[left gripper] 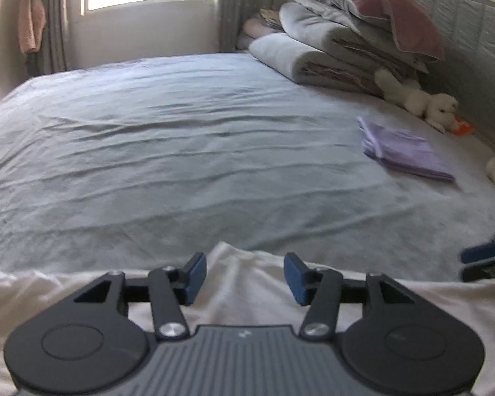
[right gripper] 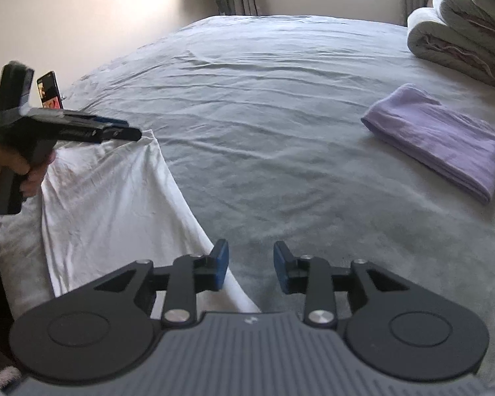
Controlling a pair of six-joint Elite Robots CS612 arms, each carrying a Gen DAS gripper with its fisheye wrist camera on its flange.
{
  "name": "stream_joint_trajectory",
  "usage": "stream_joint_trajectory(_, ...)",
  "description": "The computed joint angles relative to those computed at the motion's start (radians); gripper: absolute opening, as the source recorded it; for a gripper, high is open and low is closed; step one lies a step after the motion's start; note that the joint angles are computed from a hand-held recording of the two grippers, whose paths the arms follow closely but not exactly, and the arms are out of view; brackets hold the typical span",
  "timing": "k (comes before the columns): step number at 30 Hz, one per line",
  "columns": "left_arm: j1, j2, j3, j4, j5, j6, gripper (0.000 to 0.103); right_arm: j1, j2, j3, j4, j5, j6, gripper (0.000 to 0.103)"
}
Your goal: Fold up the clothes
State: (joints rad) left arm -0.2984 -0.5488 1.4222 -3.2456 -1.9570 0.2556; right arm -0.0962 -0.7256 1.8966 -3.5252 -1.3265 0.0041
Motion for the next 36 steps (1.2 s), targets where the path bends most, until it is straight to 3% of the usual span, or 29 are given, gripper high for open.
stream_joint_trajectory(6,-0.013,-0.032,0.052,0.033,-0.080,-0.127,0.053,0.011,0.009,-0.016,0.003,0.022,0.033,0.036)
stream_joint_trajectory(9,-0.012,-0.027,0.060,0.032,-0.160,-0.181,0.051,0.016,0.014,-0.027,0.014,0.030,0.077,0.036)
stream_joint_trajectory(11,-0.007,-0.015,0.055,0.036,-0.212,-0.194,0.044,0.016,0.012,-0.032,0.013,0.042,0.111,0.036)
stream_joint_trajectory(13,-0.005,-0.005,0.044,0.064,-0.215,-0.221,0.027,0.017,0.010,-0.040,0.006,0.053,0.145,0.037)
stream_joint_trajectory(15,0.001,0.005,0.024,0.121,-0.233,-0.262,0.018,0.019,0.009,-0.056,0.016,0.061,0.166,0.038)
stream_joint_trajectory(24,0.028,0.052,-0.049,0.167,-0.319,-0.405,0.013,0.017,0.072,-0.166,0.119,0.157,0.174,0.039)
stream_joint_trajectory(27,0.031,0.059,-0.065,0.191,-0.334,-0.416,0.013,0.018,0.081,-0.187,0.130,0.189,0.132,0.036)
stream_joint_trajectory(28,0.032,0.062,-0.070,0.196,-0.345,-0.425,0.014,0.017,0.083,-0.189,0.126,0.199,0.130,0.022)
stream_joint_trajectory(30,0.037,0.069,-0.084,0.211,-0.375,-0.450,0.019,0.016,0.086,-0.193,0.120,0.219,0.127,0.010)
stream_joint_trajectory(34,0.049,0.091,-0.115,0.215,-0.453,-0.532,0.038,0.016,0.086,-0.193,0.088,0.246,0.114,0.007)
stream_joint_trajectory(36,0.049,0.091,-0.115,0.207,-0.456,-0.544,0.042,0.016,0.082,-0.185,0.073,0.266,0.103,0.007)
